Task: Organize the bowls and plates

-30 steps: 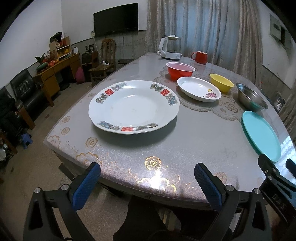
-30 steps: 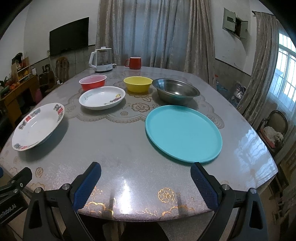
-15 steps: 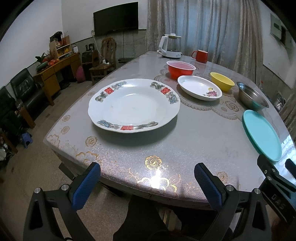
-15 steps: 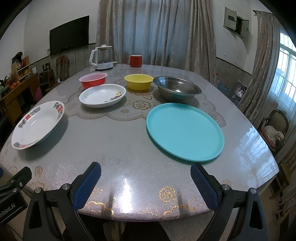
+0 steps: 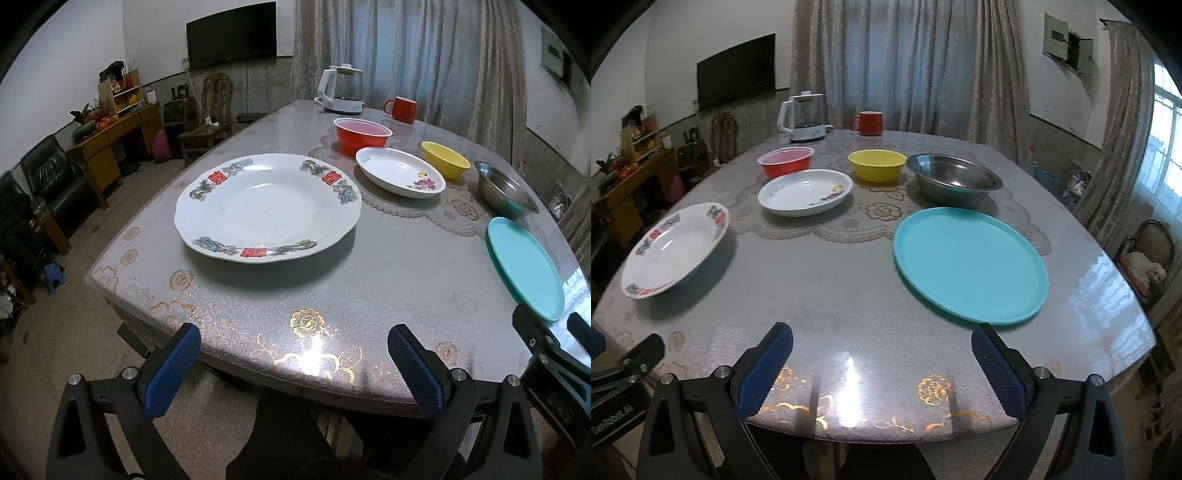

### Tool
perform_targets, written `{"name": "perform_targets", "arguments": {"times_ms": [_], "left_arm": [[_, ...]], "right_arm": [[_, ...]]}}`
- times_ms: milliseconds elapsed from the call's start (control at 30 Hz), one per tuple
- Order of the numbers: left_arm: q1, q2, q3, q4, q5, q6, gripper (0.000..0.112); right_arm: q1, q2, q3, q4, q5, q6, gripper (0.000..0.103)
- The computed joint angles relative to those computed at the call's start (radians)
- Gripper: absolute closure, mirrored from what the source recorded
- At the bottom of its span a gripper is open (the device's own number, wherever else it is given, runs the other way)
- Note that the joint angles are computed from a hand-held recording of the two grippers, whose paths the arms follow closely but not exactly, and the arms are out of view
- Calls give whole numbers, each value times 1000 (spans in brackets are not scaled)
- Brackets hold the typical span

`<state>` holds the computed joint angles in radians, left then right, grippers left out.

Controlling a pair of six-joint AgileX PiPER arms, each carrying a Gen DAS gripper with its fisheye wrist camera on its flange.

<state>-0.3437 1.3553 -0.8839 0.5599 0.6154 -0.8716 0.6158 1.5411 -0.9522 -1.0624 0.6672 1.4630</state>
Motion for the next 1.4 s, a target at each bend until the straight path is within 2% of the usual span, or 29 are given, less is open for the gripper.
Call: {"name": "perform_targets", "arguments": {"times_ms": [100, 500, 567, 633, 700, 833, 900, 967, 1100, 1167, 1333, 1400], "left_arm": [[1, 2, 0, 2, -1, -3, 10], [54, 22, -17, -59, -12, 59, 10], [77, 28, -25, -103, -13, 107, 10], [115, 41, -40, -185, -24, 190, 10], [172, 50, -47, -307, -55, 325, 10], [289, 78, -72, -506, -78, 554, 10], [359, 96, -89, -644, -83, 688, 10], [445, 126, -124, -803, -63, 830, 10], [579, 177, -179, -1016, -31, 1002, 10], [629, 212, -209, -1103, -19, 1070, 10], [697, 300, -285, -1202, 0, 1147, 10], [716, 342, -324, -1233, 25, 1169, 10]], "right_arm": [[-11, -18, 22, -18, -88, -5, 4], [-39, -17, 34, -42, -231, -34, 0], [-69, -11, 32, 23, -308, -120, 0], [-93, 5, 13, 157, -344, -269, 0], [-107, 40, -30, 327, -336, -458, 0], [-121, 131, -146, 565, -246, -754, 1], [-135, 163, -183, 641, -243, -848, 13], [-151, 204, -238, 756, -240, -987, 20], [-183, 289, -366, 1012, -209, -1257, 37], [-192, 313, -404, 1092, -209, -1329, 37], [-204, 416, -571, 1227, -150, -1435, 37], [-200, 455, -637, 1230, -125, -1420, 37]]}}
